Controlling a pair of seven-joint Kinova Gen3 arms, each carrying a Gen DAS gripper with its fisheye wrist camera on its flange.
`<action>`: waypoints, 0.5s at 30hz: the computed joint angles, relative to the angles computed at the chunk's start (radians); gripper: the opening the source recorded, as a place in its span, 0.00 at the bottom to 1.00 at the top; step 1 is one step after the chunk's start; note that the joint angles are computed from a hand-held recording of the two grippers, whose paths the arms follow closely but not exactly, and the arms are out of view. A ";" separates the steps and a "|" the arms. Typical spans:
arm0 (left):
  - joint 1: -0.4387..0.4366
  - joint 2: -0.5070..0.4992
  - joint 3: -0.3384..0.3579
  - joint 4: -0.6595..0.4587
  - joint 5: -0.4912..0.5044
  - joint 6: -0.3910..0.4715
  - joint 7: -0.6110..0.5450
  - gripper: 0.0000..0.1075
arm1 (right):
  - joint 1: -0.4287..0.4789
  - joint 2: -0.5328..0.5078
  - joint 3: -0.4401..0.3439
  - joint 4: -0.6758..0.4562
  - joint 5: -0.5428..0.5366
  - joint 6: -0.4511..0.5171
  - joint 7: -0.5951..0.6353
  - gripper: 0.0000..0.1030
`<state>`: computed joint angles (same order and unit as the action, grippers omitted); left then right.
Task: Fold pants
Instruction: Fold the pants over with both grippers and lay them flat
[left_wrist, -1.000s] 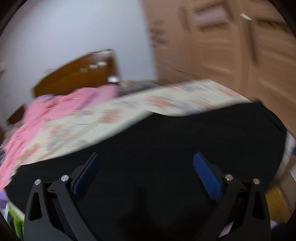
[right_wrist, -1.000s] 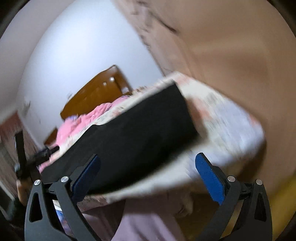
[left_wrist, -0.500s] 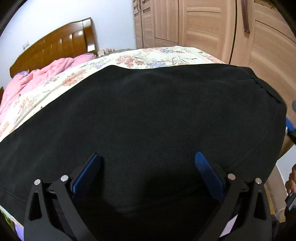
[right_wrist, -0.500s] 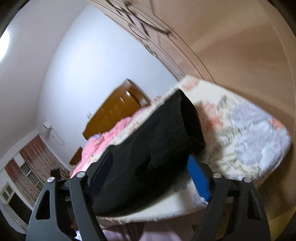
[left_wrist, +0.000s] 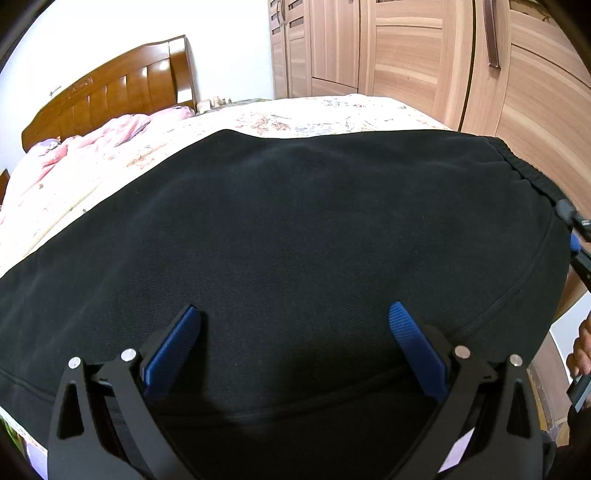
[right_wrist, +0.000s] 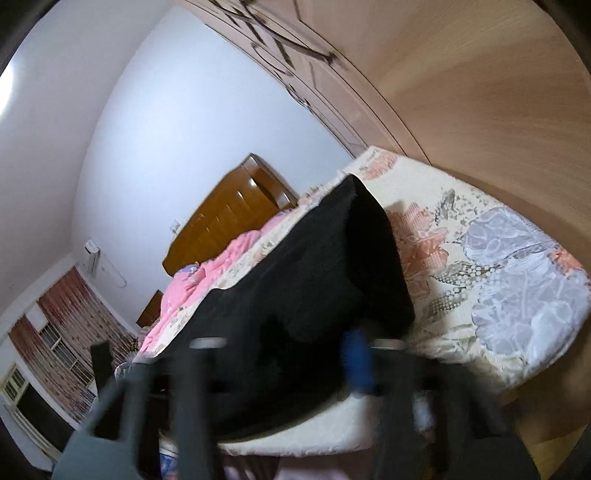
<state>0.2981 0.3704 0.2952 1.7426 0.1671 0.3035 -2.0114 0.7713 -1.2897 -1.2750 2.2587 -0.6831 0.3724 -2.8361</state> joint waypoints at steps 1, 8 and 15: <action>0.009 -0.001 -0.008 0.000 -0.005 0.000 0.006 0.94 | 0.007 -0.008 0.020 -0.026 0.038 0.041 0.003 0.23; 0.043 -0.007 -0.031 0.015 -0.052 -0.035 0.046 0.94 | 0.051 0.063 0.022 -0.075 0.031 0.154 0.122 0.22; 0.010 -0.001 0.001 0.014 -0.024 -0.034 0.026 0.94 | 0.016 0.091 0.103 -0.121 0.120 0.305 0.126 0.47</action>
